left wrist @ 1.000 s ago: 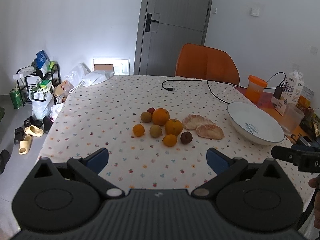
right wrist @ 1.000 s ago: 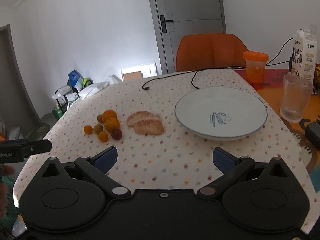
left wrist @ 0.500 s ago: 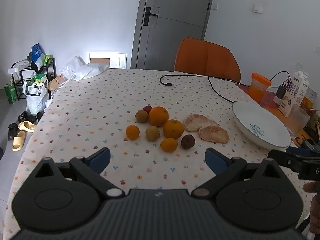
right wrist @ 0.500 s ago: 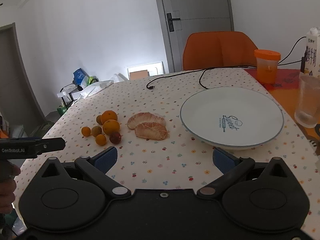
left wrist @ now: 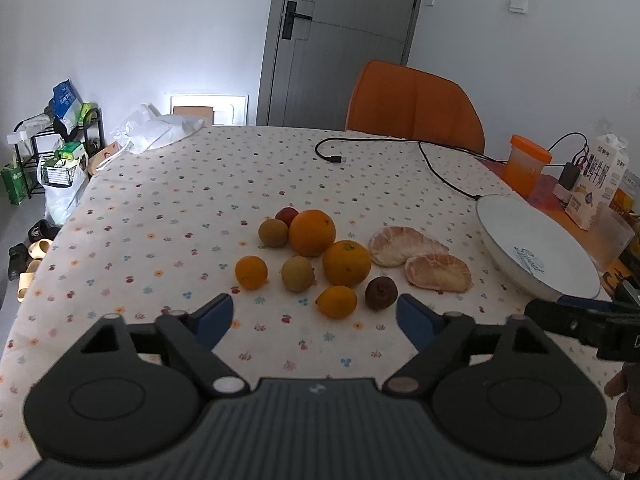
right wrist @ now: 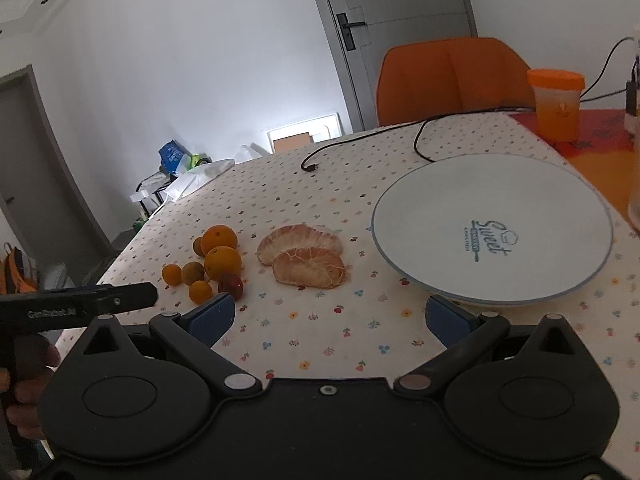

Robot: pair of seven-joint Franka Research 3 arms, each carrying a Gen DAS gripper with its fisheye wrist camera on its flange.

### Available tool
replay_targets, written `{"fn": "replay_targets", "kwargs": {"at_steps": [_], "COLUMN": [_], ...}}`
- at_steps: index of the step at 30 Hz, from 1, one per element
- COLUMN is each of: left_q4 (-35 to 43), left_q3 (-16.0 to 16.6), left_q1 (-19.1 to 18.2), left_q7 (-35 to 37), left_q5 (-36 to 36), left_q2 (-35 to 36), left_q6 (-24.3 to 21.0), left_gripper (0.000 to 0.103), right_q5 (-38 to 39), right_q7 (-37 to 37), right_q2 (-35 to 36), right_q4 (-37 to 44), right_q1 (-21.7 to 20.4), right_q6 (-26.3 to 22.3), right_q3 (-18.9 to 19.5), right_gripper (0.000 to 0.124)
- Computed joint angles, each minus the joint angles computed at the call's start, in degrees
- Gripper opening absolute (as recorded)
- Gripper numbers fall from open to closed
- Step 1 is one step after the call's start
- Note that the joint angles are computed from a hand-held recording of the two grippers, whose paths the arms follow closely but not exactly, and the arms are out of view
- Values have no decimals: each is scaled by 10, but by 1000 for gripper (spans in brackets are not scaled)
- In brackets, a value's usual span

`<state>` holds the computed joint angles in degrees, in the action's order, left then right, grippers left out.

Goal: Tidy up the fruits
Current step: 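Move left gripper to a small orange while right gripper reaches the dark plum, then close left gripper on the small orange while right gripper closes on the dark plum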

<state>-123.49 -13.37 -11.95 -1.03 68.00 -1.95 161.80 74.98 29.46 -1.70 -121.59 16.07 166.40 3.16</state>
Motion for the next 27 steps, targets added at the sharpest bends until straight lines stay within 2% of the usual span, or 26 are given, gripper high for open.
{"fn": "replay_targets", "kwargs": {"at_steps": [2, 5, 12, 19, 20, 21, 24, 27], "left_q4": [6, 15, 35, 48, 50, 49, 47, 39], "left_q3": [2, 7, 20, 39, 41, 43, 49, 53], "left_q1": [1, 0, -7, -11, -12, -11, -13, -12], "left_q7": [6, 18, 45, 63, 66, 73, 71, 74], "left_q5": [-8, -24, -50, -80, -81, -89, -96, -104], "left_q2": [9, 23, 54, 80, 82, 84, 83, 76], "left_q6": [6, 10, 29, 66, 73, 81, 88, 91], "left_gripper": [75, 66, 60, 38, 30, 27, 27, 27], "right_q5": [-10, -35, -54, -69, -69, -68, -76, -72], "right_q7": [6, 27, 40, 49, 49, 48, 53, 46], "right_q2": [9, 24, 45, 62, 64, 66, 75, 82], "right_q4": [7, 20, 42, 65, 69, 73, 86, 98], "right_q1": [-2, -6, -16, -22, -23, -24, -26, -28], "right_q6": [-13, -25, -51, -82, -87, -92, -105, -121], "right_q3": [-1, 1, 10, 16, 17, 18, 20, 24], "right_gripper": [101, 92, 82, 69, 68, 65, 58, 55]}}
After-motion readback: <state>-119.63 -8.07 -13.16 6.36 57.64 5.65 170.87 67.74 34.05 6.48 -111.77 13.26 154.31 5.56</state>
